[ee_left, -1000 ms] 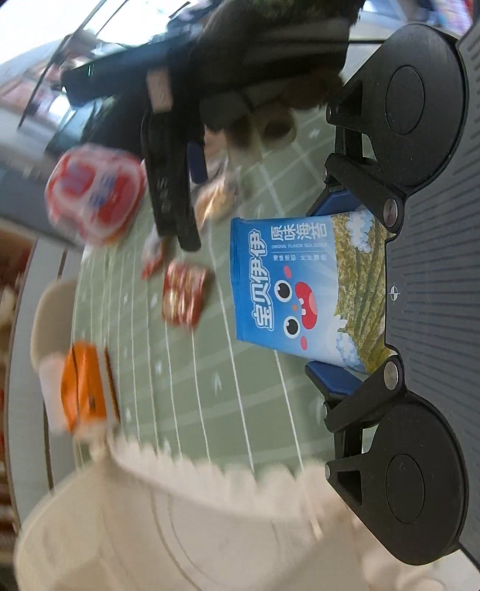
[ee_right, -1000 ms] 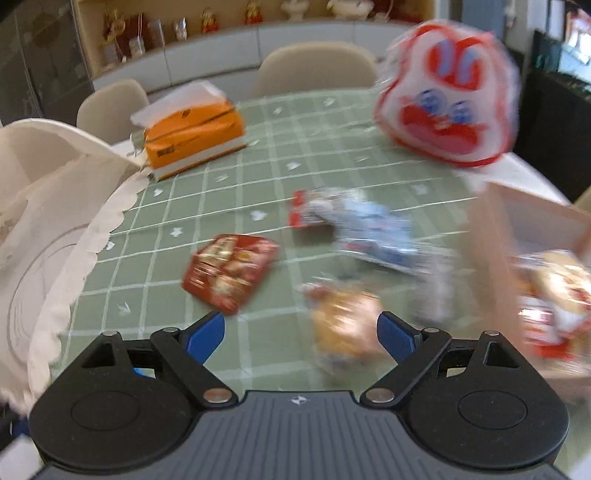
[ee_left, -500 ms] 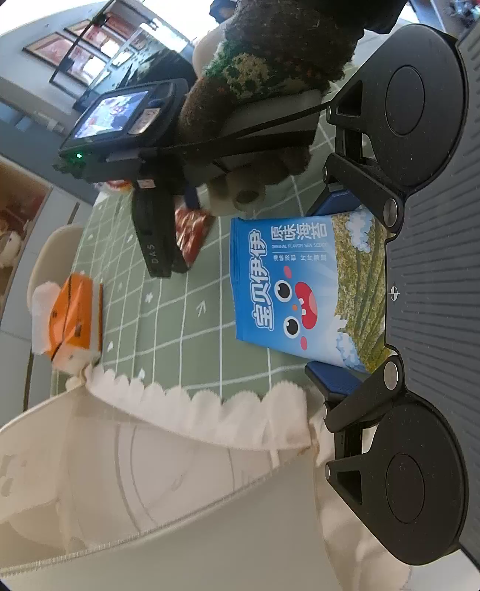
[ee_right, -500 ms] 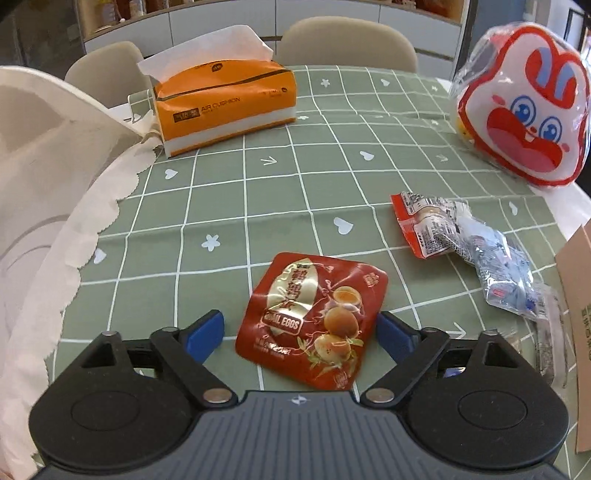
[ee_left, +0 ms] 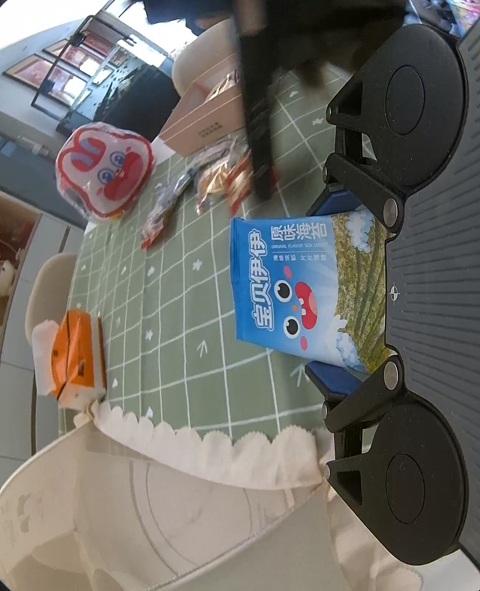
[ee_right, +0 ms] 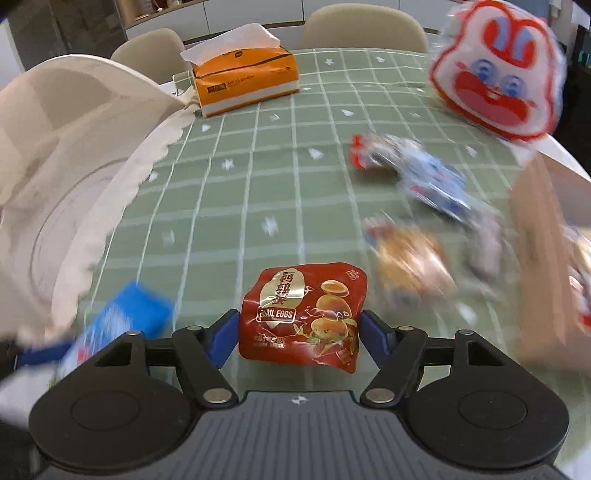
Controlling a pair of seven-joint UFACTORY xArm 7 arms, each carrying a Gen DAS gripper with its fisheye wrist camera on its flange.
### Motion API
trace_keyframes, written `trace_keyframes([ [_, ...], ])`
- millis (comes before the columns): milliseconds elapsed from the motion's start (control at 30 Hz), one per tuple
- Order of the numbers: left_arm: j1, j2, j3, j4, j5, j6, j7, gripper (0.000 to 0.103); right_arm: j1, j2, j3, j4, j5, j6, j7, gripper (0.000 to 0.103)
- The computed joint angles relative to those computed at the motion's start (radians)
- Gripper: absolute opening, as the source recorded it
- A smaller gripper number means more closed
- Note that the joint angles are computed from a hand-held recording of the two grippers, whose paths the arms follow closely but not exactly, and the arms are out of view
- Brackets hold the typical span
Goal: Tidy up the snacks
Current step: 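Reach the right gripper to the red quail-egg pouch while the left holds the seaweed, then grasp the red quail-egg pouch with the right gripper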
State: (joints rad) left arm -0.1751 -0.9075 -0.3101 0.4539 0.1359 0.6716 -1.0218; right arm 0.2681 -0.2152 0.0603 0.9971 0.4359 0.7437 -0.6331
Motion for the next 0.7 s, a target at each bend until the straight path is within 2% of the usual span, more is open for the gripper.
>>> trace_keyframes([
  [100,-0.006,0.050,-0.007,0.025,0.003,-0.029,0.009,0.086,-0.023,-0.090,-0.039,-0.088,-0.023,0.028,-0.074,0.071],
  [200,-0.020,0.114,-0.007,0.054,0.005,-0.078,0.030,0.086,-0.044,-0.142,-0.067,-0.153,-0.035,0.050,-0.102,0.071],
  [433,-0.055,0.278,-0.017,0.140,0.008,-0.176,0.070,0.086,-0.063,-0.236,-0.117,-0.275,0.008,-0.001,-0.126,0.075],
  [567,-0.065,0.337,-0.027,0.180,0.023,-0.204,0.075,0.086,-0.070,-0.291,-0.126,-0.337,-0.025,-0.049,-0.163,0.077],
  [700,-0.071,0.383,-0.030,0.208,0.033,-0.210,0.071,0.086,-0.087,-0.315,-0.151,-0.357,-0.051,-0.056,-0.179,0.077],
])
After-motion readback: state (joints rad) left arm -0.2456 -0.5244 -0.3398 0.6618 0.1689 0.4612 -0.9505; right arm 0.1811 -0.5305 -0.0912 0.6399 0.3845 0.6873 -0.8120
